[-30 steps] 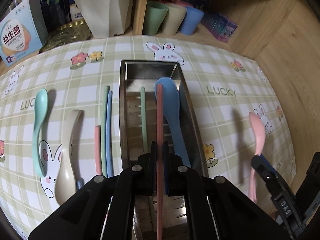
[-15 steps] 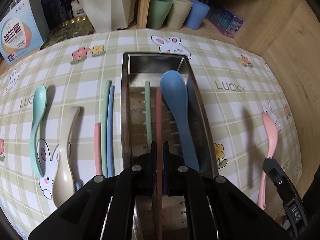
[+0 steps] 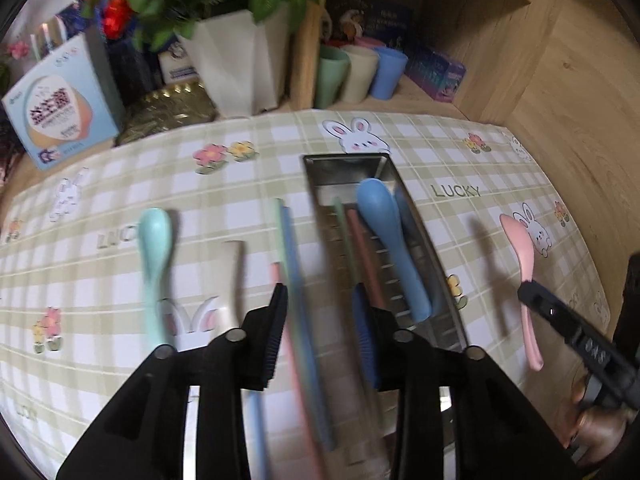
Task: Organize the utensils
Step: 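Lower the pink spoon into the steel holder and open the right gripper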
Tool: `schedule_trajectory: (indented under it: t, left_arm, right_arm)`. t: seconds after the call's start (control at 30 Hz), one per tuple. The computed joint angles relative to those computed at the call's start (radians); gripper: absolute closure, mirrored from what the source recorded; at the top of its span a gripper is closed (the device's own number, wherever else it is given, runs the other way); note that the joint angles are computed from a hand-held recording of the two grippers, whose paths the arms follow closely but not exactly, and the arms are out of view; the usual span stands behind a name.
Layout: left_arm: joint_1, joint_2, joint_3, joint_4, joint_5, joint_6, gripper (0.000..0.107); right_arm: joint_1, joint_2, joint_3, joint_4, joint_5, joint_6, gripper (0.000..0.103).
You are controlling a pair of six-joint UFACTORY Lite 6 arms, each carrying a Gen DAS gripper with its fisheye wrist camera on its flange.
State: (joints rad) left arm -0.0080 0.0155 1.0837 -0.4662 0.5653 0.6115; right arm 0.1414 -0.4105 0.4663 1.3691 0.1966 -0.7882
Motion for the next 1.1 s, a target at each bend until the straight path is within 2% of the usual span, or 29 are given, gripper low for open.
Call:
schedule_trajectory:
  t: [0.17, 0.33, 0.43, 0.5, 0.6, 0.73, 1.1]
  left_arm:
    - [0.144, -0.100, -0.083, -0.110, 0.027, 0.176, 0.050]
    - [0.245, -0.128, -0.111, -0.176, 0.027, 0.291, 0.034]
    - [0.280, -0.129, -0.118, -0.187, -0.001, 0.333, 0.027]
    - [0.319, -0.117, -0.107, -0.211, 0.010, 0.371, 0.023]
    - [0.375, -0.104, -0.091, -0.238, 0.029, 0.408, 0.022]
    - [0.437, -0.083, -0.066, -0.266, 0.050, 0.442, 0.022]
    - [0.551, -0.034, -0.048, -0.343, 0.107, 0.528, 0.022]
  right_arm:
    - [0.071, 0.046, 0.071, -0.253, -0.032, 0.263, 0.086]
    - [0.132, 0.156, 0.192, -0.616, -0.032, 0.631, 0.086]
    - [0.165, 0.234, 0.280, -0.771, -0.021, 0.789, 0.086]
    - [0.176, 0.286, 0.337, -0.794, -0.009, 0.820, 0.086]
    - [0.200, 0.382, 0.439, -0.887, 0.012, 0.936, 0.086]
    - [0.239, 0.495, 0.558, -1.097, 0.039, 1.146, 0.086]
    - [0.286, 0.726, 0.824, -1.483, 0.174, 1.479, 0.086]
